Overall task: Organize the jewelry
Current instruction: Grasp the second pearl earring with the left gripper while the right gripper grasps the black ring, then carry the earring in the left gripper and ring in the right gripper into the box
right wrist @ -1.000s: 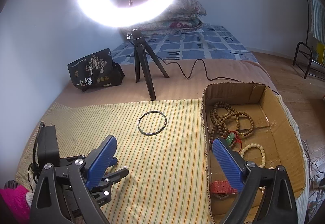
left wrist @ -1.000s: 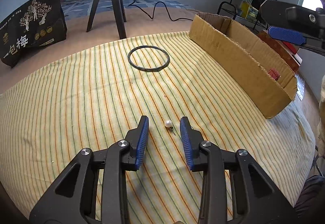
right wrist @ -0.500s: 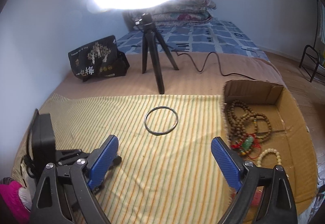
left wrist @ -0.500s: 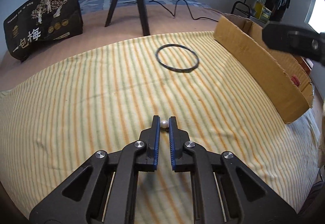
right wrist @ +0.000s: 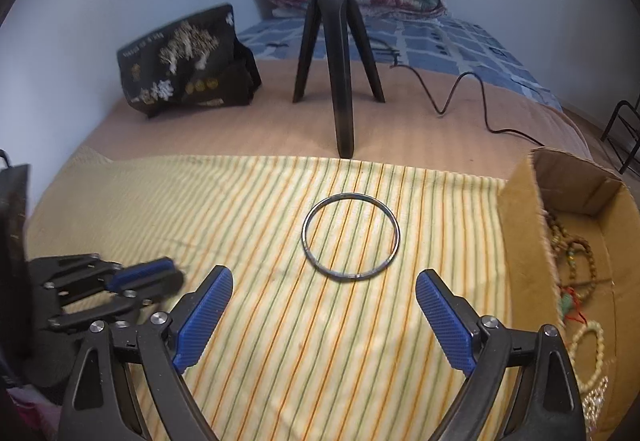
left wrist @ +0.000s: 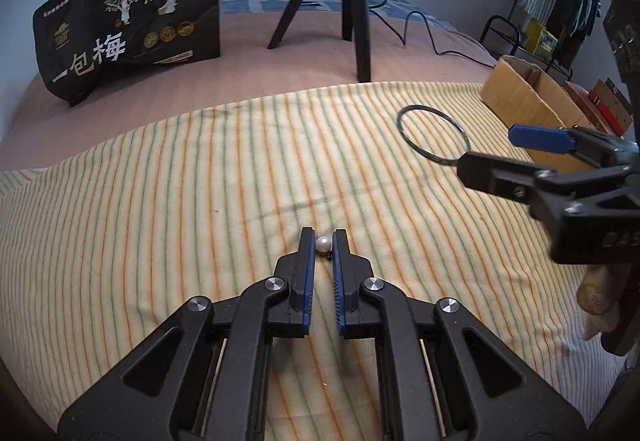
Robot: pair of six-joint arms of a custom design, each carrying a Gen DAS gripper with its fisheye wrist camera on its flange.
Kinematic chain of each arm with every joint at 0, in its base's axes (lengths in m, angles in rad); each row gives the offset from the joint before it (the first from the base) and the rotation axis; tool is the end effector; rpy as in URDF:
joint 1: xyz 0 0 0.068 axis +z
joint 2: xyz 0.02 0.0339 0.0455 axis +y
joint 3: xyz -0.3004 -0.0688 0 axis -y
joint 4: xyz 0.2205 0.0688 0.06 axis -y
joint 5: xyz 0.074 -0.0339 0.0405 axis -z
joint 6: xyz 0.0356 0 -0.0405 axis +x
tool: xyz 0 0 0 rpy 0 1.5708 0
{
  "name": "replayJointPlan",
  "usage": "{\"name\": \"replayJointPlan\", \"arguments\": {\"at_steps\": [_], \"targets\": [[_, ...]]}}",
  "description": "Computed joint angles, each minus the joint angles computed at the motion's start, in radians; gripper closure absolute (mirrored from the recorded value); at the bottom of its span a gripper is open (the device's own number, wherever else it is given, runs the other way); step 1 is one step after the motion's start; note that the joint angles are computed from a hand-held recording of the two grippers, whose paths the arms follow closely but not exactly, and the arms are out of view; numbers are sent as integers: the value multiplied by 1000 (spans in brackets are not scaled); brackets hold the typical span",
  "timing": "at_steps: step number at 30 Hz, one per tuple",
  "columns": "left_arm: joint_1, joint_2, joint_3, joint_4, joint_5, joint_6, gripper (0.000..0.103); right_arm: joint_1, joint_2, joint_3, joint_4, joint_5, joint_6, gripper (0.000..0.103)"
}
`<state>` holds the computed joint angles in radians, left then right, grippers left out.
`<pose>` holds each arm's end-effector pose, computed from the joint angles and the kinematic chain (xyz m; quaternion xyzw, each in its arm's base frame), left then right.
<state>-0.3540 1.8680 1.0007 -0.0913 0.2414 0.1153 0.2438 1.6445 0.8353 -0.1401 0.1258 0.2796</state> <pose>0.3336 -0.1323 0.1825 0.2554 0.9122 -0.1496 0.2833 0.2935 0.0684 0.2060 0.0362 0.9497 0.0211 0.3103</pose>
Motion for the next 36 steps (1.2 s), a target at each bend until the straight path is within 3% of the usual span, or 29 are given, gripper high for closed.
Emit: {"name": "replayJointPlan", "arguments": {"at_steps": [12, 14, 15, 18, 36], "targets": [[53, 44, 60, -23, 45, -19, 96, -54, 193, 124, -12, 22, 18, 9], [54, 46, 62, -23, 47, -21, 96, -60, 199, 130, -13, 18, 13, 11], [54, 48, 64, -23, 48, -22, 96, -62, 200, 136, -19, 21, 10, 17], [56, 45, 61, -21, 49, -23, 96, -67, 200, 148, -32, 17, -5, 30], [109, -47, -1, -33, 67, -9, 97, -5, 35, 15, -22, -12, 31, 30]]}}
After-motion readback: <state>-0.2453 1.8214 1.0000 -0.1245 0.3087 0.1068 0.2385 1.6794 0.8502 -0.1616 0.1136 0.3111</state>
